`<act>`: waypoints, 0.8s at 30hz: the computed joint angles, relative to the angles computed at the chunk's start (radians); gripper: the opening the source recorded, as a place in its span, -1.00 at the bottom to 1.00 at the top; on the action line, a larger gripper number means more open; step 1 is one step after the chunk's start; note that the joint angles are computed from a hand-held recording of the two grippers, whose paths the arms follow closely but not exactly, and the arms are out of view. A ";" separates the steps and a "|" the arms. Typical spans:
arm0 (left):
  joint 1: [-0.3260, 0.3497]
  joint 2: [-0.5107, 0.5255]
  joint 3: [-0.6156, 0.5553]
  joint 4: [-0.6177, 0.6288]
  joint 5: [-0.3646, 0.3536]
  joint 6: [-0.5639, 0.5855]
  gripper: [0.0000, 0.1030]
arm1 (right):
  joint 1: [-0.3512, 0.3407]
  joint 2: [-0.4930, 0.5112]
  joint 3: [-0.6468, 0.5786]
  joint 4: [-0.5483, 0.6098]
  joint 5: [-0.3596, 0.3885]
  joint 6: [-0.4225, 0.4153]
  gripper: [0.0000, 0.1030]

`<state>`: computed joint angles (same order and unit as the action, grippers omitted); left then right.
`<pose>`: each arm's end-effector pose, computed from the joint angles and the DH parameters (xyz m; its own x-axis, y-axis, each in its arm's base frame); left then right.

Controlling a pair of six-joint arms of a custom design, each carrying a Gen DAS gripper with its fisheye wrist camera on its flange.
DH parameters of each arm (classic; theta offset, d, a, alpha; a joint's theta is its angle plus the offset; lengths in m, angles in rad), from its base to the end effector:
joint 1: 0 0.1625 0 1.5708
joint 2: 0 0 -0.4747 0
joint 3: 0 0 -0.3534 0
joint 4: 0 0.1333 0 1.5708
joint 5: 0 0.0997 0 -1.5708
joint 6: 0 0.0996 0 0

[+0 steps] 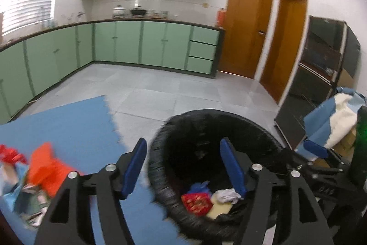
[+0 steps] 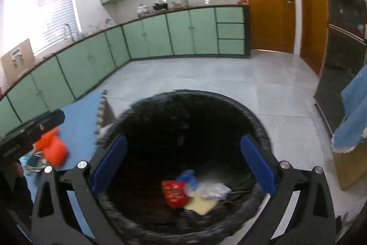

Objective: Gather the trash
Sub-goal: 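Return both tools to the mat and grasp the orange foam net with the right tool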

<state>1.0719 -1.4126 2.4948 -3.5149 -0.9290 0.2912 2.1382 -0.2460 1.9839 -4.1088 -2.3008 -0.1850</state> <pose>-0.0058 -0.4138 0.3430 -0.7926 0.1490 -0.5912 0.5627 0.5521 -0.6152 0.3382 -0.4062 -0.0506 -0.8016 -0.1051 0.5886 -0.5309 0.5780 -0.6197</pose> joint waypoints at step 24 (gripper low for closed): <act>0.280 -0.360 0.020 -0.027 0.165 0.219 0.32 | 0.197 0.201 -0.405 0.466 0.115 0.062 0.89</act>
